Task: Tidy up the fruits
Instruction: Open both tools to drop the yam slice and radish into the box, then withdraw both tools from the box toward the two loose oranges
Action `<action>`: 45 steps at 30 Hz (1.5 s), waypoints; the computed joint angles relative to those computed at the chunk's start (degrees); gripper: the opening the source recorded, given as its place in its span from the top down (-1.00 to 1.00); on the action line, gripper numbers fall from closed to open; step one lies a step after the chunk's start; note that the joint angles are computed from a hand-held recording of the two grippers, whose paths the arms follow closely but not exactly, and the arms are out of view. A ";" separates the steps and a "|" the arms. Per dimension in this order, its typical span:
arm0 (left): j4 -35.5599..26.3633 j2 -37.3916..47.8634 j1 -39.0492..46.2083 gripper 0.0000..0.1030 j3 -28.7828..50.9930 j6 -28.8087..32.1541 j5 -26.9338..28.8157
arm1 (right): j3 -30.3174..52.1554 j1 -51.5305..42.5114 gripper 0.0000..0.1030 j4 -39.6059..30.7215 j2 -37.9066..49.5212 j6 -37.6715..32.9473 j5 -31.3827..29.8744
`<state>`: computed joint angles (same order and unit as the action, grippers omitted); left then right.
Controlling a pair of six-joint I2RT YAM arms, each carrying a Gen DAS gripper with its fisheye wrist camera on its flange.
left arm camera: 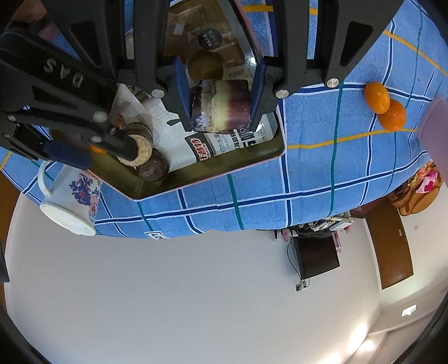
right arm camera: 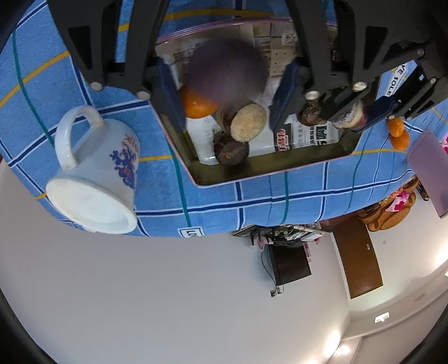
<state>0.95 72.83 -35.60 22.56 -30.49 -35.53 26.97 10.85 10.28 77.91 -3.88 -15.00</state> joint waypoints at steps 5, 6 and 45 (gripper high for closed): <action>0.86 -0.31 -0.27 -0.16 -0.35 0.67 -0.19 | -1.83 0.11 -0.77 1.42 -2.69 0.30 0.02; 0.95 -0.84 -0.60 -0.41 -0.73 0.52 -0.73 | -2.21 -0.31 -0.81 1.72 -3.32 0.54 -0.49; -1.67 -28.01 0.31 -0.87 -14.42 0.25 -23.16 | -24.81 3.32 -1.00 31.75 -28.86 10.71 10.44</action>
